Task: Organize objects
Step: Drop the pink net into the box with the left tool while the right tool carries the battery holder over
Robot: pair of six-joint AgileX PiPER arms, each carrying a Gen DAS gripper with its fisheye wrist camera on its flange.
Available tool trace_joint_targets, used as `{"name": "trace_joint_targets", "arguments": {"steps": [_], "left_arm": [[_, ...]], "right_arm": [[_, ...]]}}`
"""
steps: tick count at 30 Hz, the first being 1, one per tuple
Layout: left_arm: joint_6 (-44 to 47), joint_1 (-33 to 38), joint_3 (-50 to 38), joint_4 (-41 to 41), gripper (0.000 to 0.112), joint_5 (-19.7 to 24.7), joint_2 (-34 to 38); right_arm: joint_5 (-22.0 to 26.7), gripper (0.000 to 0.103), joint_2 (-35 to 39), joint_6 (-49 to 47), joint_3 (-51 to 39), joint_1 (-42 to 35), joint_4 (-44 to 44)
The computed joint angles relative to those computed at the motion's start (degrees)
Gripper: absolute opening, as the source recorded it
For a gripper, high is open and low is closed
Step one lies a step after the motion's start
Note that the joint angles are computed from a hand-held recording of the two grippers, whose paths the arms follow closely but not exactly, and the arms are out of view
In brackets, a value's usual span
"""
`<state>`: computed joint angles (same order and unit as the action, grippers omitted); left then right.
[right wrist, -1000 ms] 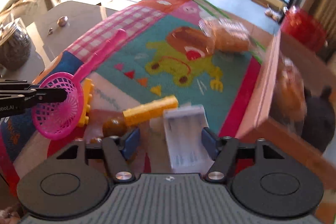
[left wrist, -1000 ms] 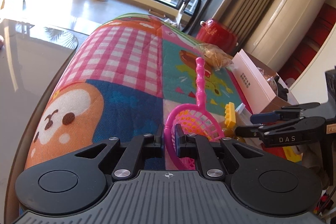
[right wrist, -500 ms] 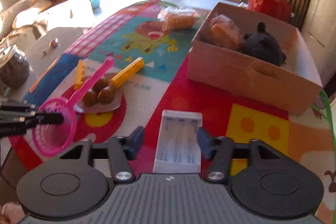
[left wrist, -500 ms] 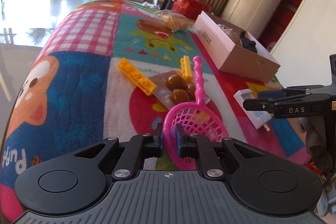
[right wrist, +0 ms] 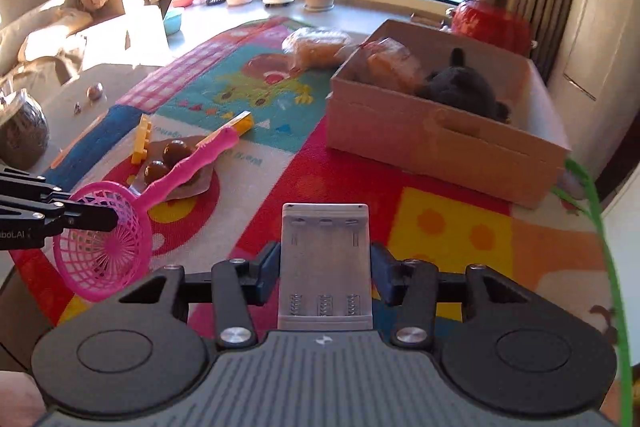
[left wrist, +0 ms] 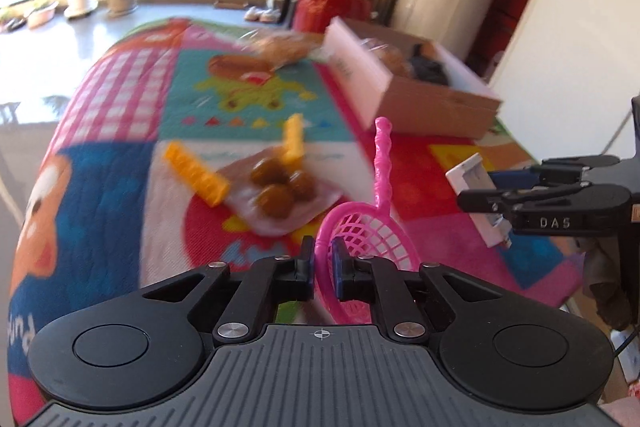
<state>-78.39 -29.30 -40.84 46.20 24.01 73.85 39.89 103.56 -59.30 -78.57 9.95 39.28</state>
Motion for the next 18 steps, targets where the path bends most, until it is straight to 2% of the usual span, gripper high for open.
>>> {"name": "trace_joint_targets", "arguments": {"steps": [3, 6, 8, 10, 12, 15, 18], "left_arm": [[12.7, 0.9, -9.0, -7.0, 0.011, 0.3, 3.3], [22.4, 2.8, -22.5, -13.2, 0.011, 0.1, 11.5], [22.7, 3.4, -34.0, -14.0, 0.011, 1.9, 19.6], [17.4, 3.6, -45.4, -10.4, 0.011, 2.8, 28.9], [14.7, 4.1, -56.9, -11.3, 0.011, 4.6, 38.1], [14.4, 3.5, -74.1, -12.8, 0.015, 10.7, 50.7], [17.8, 2.4, -91.3, -15.7, 0.019, 21.7, 61.1]], "right_arm": [[1.9, 0.047, -2.2, -3.7, 1.4, -4.8, 4.5], [2.6, 0.047, -3.2, -6.3, 2.2, -8.6, 7.9], [2.5, 0.047, -3.4, -8.1, 2.9, -10.7, 10.3], [2.6, 0.047, -3.1, -9.4, 3.0, -12.3, 11.8], [2.1, 0.047, -2.5, -9.6, 2.6, -13.2, 12.5], [1.9, 0.047, -1.6, -10.3, 2.3, -14.9, 14.0], [2.6, 0.047, -0.3, -11.2, 1.7, -16.6, 15.3]]}}
